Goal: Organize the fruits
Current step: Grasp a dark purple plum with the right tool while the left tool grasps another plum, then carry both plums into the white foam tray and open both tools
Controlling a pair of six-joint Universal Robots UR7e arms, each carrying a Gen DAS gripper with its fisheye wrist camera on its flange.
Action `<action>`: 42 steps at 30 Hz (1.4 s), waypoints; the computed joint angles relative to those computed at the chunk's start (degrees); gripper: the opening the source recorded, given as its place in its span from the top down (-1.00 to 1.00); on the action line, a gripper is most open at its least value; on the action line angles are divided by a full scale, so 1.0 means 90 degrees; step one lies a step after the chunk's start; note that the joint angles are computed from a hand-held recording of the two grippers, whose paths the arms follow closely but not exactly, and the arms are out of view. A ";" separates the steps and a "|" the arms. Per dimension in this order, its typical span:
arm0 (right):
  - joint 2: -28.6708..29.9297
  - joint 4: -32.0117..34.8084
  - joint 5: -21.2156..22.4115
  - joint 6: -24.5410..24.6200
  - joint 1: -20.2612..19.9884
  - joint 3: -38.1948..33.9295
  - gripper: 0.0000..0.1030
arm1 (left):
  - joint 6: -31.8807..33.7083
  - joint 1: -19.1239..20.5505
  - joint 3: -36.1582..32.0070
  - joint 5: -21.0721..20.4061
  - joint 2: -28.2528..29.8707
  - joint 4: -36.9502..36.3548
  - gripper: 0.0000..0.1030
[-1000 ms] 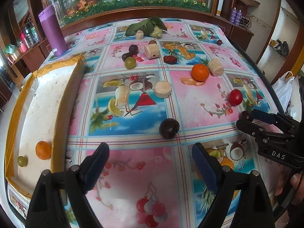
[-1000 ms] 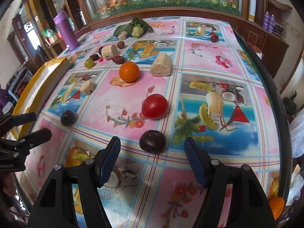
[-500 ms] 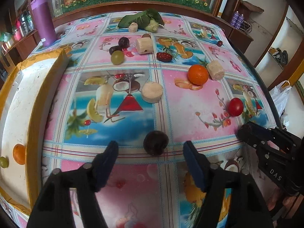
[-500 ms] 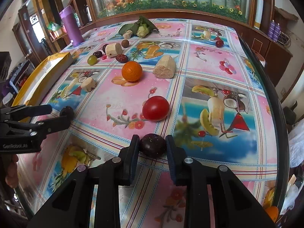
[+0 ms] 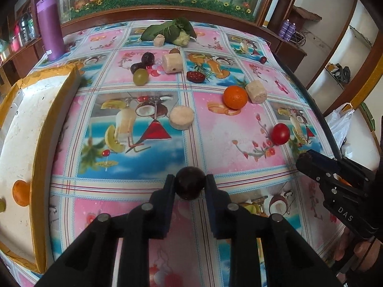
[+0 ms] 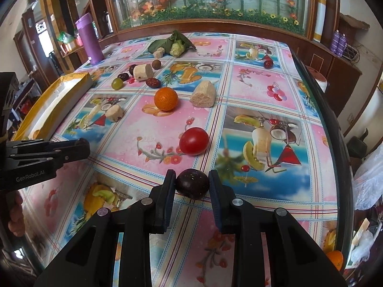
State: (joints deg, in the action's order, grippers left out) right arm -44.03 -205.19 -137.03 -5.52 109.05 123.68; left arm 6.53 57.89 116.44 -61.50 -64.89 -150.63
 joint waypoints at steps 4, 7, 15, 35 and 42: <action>0.0046 -0.0046 -0.0180 0.0023 0.0154 0.0005 0.47 | 0.0062 0.0002 0.0062 -0.0217 -0.0208 0.0084 0.47; 0.0081 -0.0001 -0.0284 0.0091 0.0262 -0.0012 0.47 | 0.0076 0.0031 0.0090 -0.0327 -0.0355 0.0174 0.47; 0.0329 0.0271 -0.0451 0.0351 0.0514 -0.0283 0.47 | 0.0140 0.0188 0.0078 -0.0297 -0.0688 0.0275 0.47; 0.1793 0.2023 0.0316 -0.0280 0.1109 -0.3008 0.48 | 0.0413 0.1392 -0.1006 0.0288 -0.1102 0.0509 0.47; 0.2396 0.2642 0.0720 -0.0533 0.1197 -0.4248 0.48 | 0.0544 0.1753 -0.1463 0.0568 -0.0942 0.0580 0.47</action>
State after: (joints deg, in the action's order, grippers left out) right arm -22.46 -181.42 -130.54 -10.32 119.83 85.45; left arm 11.42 73.67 103.28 -56.39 -73.36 -145.40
